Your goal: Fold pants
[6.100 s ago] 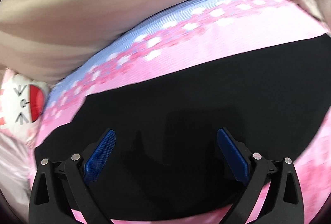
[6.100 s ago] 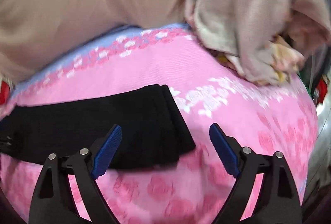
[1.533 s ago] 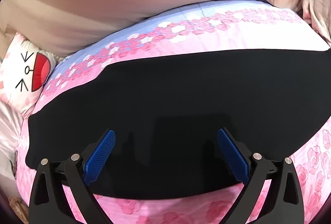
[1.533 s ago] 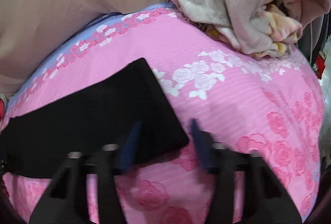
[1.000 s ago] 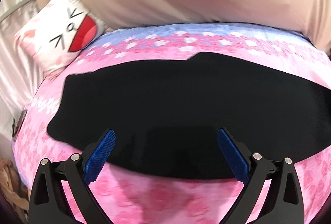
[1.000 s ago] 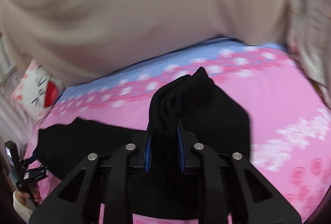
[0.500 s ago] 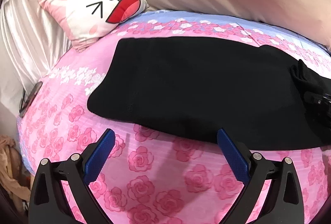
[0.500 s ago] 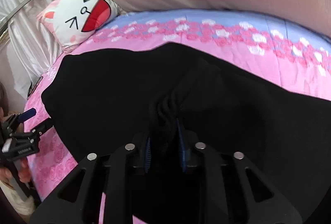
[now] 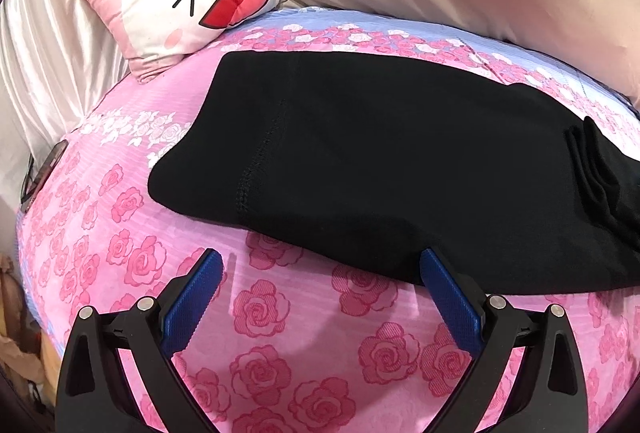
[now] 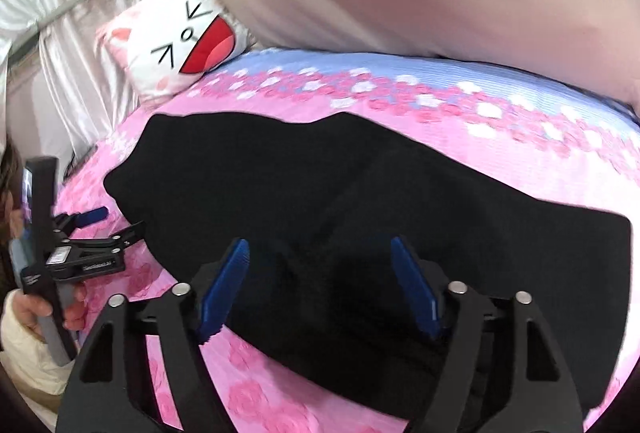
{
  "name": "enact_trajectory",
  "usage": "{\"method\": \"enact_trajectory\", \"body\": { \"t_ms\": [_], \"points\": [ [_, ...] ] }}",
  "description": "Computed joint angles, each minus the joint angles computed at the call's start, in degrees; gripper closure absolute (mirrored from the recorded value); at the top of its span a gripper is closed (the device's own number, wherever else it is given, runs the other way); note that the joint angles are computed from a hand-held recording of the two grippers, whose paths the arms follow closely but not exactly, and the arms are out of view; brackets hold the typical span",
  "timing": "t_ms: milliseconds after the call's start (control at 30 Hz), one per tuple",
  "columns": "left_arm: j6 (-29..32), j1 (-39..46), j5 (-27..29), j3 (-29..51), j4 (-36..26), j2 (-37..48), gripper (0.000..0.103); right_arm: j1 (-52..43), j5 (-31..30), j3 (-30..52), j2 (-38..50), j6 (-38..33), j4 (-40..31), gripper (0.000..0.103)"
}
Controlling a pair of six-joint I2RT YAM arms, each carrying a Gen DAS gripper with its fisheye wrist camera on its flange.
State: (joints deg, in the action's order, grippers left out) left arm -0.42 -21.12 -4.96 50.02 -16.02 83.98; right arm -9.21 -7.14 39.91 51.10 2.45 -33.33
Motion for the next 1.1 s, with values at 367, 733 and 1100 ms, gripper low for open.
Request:
{"method": "enact_trajectory", "body": {
  "t_ms": [367,733,1100],
  "points": [
    [1.0,5.0,2.4,0.0,-0.7,0.9,0.005,9.8,7.5,1.6,9.0,0.0,2.0,0.081],
    [0.9,9.2,4.2,-0.2,-1.7,1.2,0.005,13.1,14.6,-1.4,7.3,-2.7,5.2,0.062],
    [-2.2,16.9,10.8,3.6,-2.5,4.0,0.005,14.9,10.4,-0.7,2.7,3.0,4.4,0.050]
  ]
}}
